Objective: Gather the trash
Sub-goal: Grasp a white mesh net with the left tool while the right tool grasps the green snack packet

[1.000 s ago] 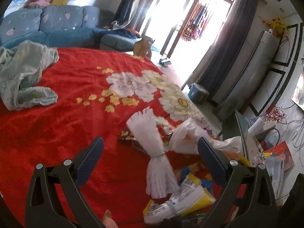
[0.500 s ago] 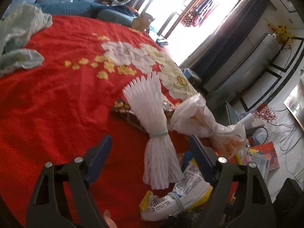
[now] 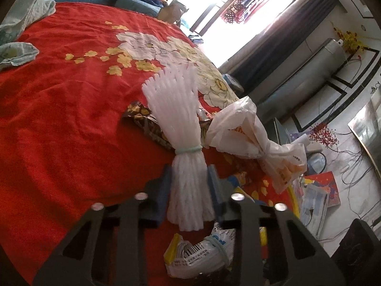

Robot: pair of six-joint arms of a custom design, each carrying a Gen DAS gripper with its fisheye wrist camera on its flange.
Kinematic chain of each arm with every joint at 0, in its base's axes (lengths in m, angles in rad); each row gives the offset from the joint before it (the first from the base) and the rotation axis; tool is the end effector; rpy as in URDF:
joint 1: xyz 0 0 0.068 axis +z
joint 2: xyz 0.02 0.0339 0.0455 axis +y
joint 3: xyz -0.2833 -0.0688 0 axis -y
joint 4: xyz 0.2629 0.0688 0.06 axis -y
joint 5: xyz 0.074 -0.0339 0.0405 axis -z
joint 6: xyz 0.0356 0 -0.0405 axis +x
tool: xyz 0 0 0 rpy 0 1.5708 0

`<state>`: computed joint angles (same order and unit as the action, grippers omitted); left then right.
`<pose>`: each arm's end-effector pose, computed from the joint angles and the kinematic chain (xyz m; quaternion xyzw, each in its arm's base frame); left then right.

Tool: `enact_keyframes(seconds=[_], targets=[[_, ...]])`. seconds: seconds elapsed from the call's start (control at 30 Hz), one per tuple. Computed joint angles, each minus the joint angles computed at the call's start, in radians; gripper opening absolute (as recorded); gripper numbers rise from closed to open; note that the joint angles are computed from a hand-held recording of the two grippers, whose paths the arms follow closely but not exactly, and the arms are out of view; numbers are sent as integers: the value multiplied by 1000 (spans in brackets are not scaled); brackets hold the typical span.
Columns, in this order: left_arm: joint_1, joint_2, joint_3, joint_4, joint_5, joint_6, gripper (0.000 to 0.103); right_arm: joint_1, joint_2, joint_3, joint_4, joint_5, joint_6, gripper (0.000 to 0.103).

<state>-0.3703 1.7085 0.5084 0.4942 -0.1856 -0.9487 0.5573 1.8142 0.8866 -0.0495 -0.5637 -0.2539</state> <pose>0.2755 -0.0999 0.1001 -0.2950 0.8554 -0.1892 0.3813 0.2888 0.2024 0.1278 -0.4372 0.8119 0.3054 0.2375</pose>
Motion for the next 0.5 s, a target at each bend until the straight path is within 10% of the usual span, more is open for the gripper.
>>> enact_keyframes(seconds=[0.5], targets=[[-33, -220, -48, -81, -111, 50, 17, -14, -109, -45, 14, -41, -35, 7]])
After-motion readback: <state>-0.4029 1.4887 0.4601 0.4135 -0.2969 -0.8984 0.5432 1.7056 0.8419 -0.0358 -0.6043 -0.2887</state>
